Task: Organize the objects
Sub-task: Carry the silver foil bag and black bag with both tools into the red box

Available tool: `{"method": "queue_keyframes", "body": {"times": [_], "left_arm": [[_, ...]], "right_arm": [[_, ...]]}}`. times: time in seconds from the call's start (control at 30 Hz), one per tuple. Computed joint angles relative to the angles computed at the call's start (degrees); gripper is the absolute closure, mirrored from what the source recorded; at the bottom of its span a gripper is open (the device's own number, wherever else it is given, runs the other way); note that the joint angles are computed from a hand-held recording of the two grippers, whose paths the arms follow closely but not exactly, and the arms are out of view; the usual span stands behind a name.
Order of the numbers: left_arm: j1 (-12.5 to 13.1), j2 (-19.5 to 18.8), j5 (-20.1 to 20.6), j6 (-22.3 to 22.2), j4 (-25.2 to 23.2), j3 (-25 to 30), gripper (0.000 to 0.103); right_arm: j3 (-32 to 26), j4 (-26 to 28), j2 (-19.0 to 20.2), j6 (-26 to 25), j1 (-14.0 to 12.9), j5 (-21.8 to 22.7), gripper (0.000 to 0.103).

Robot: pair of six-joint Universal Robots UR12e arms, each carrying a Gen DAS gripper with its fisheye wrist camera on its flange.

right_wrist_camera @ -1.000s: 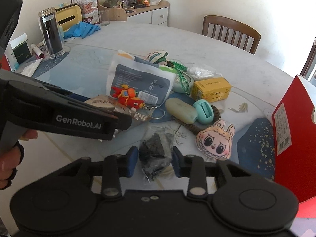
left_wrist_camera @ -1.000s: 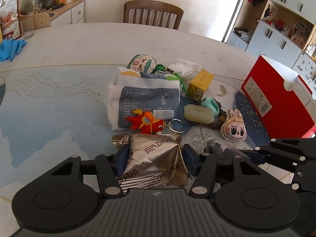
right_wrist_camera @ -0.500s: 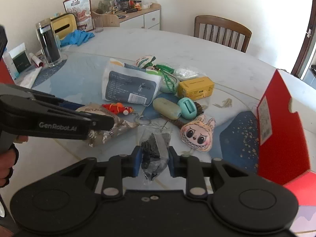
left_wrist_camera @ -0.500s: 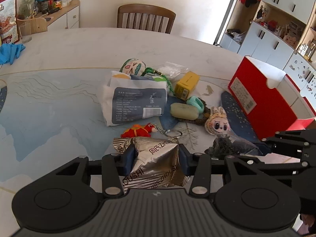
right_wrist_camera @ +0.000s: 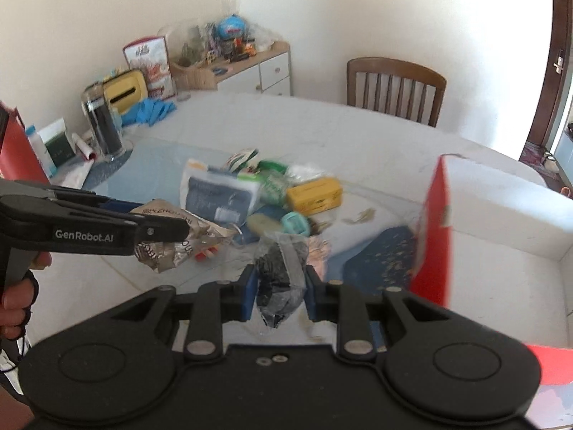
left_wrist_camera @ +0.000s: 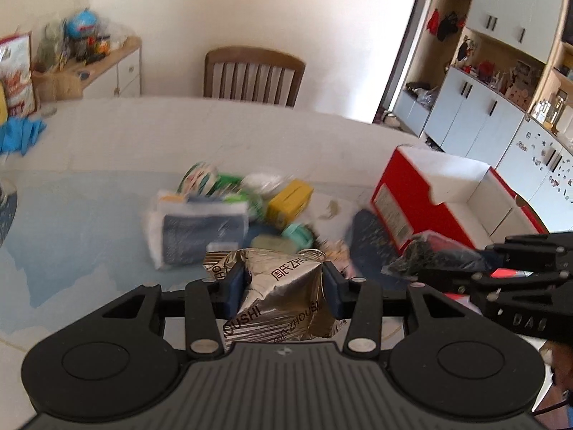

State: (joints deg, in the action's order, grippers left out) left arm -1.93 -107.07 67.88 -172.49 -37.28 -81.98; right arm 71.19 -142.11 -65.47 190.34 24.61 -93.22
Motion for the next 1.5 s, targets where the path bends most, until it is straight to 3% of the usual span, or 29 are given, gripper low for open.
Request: {"method": "queue_keyframes", "body": {"times": [0.53, 0.6, 0.7, 0.87, 1.0, 1.13, 1.27, 1.5], "left_arm": [[-6.06, -2.56, 0.30, -1.76, 1.48, 5.32, 0.059], [-6.55, -2.85, 0.35, -0.73, 0.01, 6.08, 0.059], [-7.69, -3.34, 3.68, 5.53, -4.71, 7.87, 0.059], [-7.61, -3.30, 5.03, 6.65, -8.75, 8.42, 0.059], [-7.96, -3.24, 7.79, 10.67, -12.37, 9.30, 0.059], [-8.20, -3.45, 10.17, 17.50, -20.71, 10.87, 0.060], [-8.53, -3.75, 14.45, 15.44, -24.79, 10.29, 0.060], [-8.30, -2.85, 13.90, 12.02, -23.43, 9.47, 0.060]], "right_arm": [[8.20, -6.38, -6.55, 1.30, -6.17, -0.29, 0.078], [9.13, -6.97, -7.21, 1.81, -6.80, -0.70, 0.078], [10.38, -7.76, -8.15, 2.40, -7.58, -1.08, 0.078], [12.27, -8.88, -9.25, 3.10, -8.73, -1.85, 0.078], [13.45, -9.24, -10.00, 3.43, -9.63, -1.80, 0.078], [13.90, -9.27, -10.24, 3.40, -10.27, -1.33, 0.078], [14.06, -9.96, -10.18, 3.03, -10.76, -0.84, 0.078], [14.37, -10.51, -10.37, 2.15, -11.78, -0.14, 0.077]]}}
